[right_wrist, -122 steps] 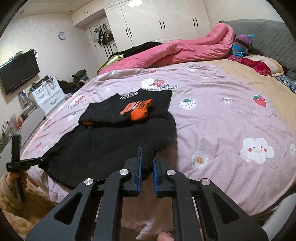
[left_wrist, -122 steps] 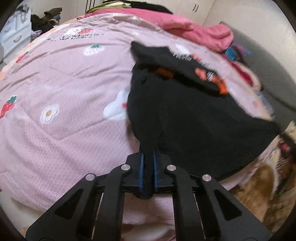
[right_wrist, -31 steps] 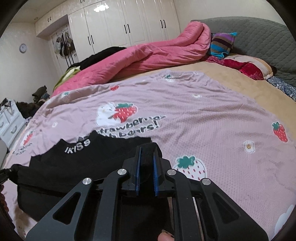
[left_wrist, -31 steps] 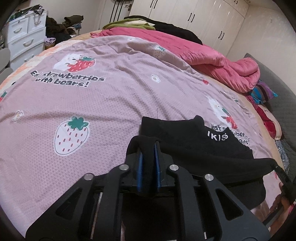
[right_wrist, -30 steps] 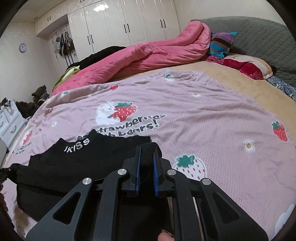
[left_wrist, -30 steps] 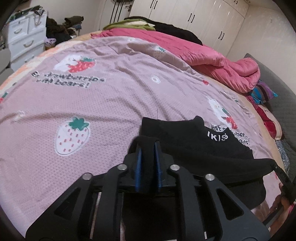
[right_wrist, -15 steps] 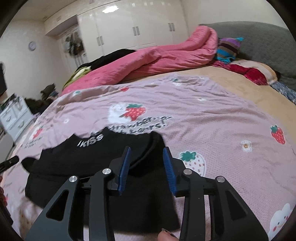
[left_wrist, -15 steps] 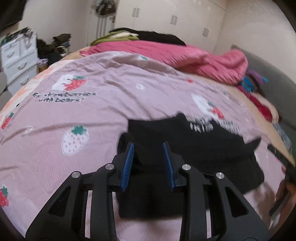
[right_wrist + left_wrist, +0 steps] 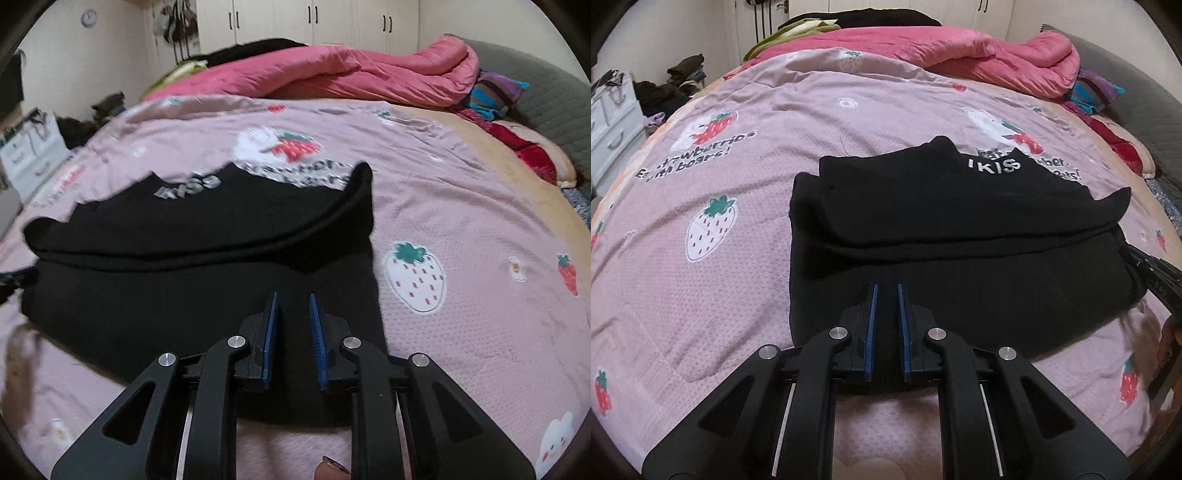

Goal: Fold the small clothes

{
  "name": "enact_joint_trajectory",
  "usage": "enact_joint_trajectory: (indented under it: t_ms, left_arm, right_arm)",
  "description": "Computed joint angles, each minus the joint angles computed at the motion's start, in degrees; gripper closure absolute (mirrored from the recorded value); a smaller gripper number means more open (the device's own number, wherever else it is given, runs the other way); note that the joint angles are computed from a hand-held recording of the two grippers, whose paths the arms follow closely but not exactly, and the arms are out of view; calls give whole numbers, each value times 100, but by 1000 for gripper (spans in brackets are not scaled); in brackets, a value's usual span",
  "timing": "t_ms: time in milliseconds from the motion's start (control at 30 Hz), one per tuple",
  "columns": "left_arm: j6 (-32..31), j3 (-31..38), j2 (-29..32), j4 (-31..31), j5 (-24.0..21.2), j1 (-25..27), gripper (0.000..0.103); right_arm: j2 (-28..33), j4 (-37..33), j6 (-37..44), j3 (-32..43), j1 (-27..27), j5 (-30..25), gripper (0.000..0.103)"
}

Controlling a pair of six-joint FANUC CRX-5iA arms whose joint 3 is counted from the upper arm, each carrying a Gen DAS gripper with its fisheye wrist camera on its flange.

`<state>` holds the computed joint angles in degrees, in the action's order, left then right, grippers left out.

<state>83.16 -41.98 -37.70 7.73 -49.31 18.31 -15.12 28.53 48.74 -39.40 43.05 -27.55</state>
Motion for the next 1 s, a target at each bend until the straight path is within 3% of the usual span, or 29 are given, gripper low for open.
enact_joint_trajectory:
  t_ms: [267,500,833,1000]
  left_arm:
    - [485,276,630,-495,388,-207,98]
    - [395,209,928,-170,918,0,98]
    - [231,233,1168,411,1347,381,98]
    - [-149,36,933,855,1599,623,98]
  right_arm:
    - [471,-943,495,589,-250,64,86]
    - [893,-1242,924,1032,-404,83,87]
    - [1249,-1068,902,1311,-520,345,87]
    - [1279,-466,297,1149,-680,772,87]
